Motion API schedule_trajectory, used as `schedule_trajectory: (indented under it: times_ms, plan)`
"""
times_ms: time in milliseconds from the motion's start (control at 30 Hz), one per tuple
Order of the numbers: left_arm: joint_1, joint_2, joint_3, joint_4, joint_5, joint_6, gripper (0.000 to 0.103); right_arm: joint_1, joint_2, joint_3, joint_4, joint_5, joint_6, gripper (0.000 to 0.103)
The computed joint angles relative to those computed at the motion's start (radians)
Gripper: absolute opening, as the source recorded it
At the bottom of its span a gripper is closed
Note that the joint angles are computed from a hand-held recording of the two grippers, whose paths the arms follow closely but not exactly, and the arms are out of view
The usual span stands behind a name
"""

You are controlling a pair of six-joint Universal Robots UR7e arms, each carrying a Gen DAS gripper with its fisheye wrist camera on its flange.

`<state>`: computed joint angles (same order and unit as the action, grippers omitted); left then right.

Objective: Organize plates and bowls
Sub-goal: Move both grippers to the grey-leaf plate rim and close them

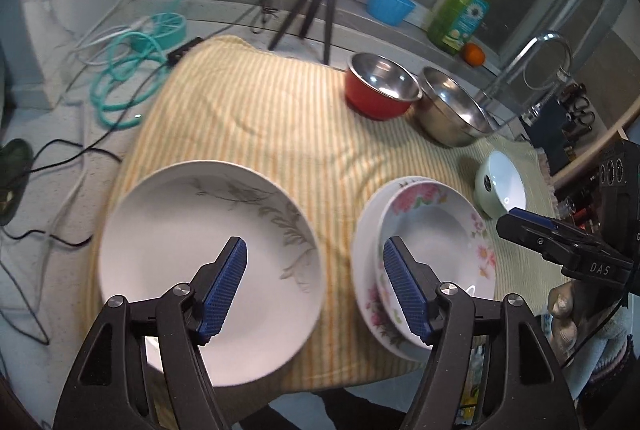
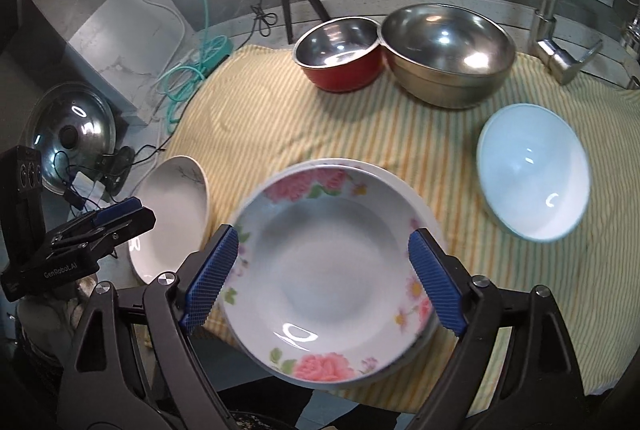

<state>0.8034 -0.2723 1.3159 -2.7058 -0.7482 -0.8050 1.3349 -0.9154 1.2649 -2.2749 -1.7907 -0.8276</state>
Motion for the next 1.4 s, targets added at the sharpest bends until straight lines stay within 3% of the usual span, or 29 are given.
schedule_trajectory:
  times_ms: [467,733,900,1067,1200,1400]
  plan:
    - [-0.013,-0.127,0.226,0.036,0.102,-0.269,0.071,0.059,0.048,0.014,0.037,0.03,-0.033,0.09]
    - [-0.009,-0.166,0.316,0.023,0.112,-0.389,0.071,0.082,0.099,-0.011,0.094,0.009,-0.044,0.09]
    - [0.0,-0.168,0.349,-0.02,0.095,-0.413,0.063,0.093,0.131,-0.03,0.131,-0.01,-0.054,0.089]
    - [0.019,-0.166,0.374,-0.098,0.056,-0.399,0.041,0.101,0.165,-0.053,0.166,-0.035,-0.067,0.068]
    - [0.026,-0.167,0.393,-0.149,0.036,-0.397,0.032,0.107,0.194,-0.071,0.187,-0.07,-0.066,0.05]
    - [0.035,-0.163,0.406,-0.196,0.019,-0.397,0.025,0.106,0.231,-0.108,0.226,-0.109,-0.034,0.033]
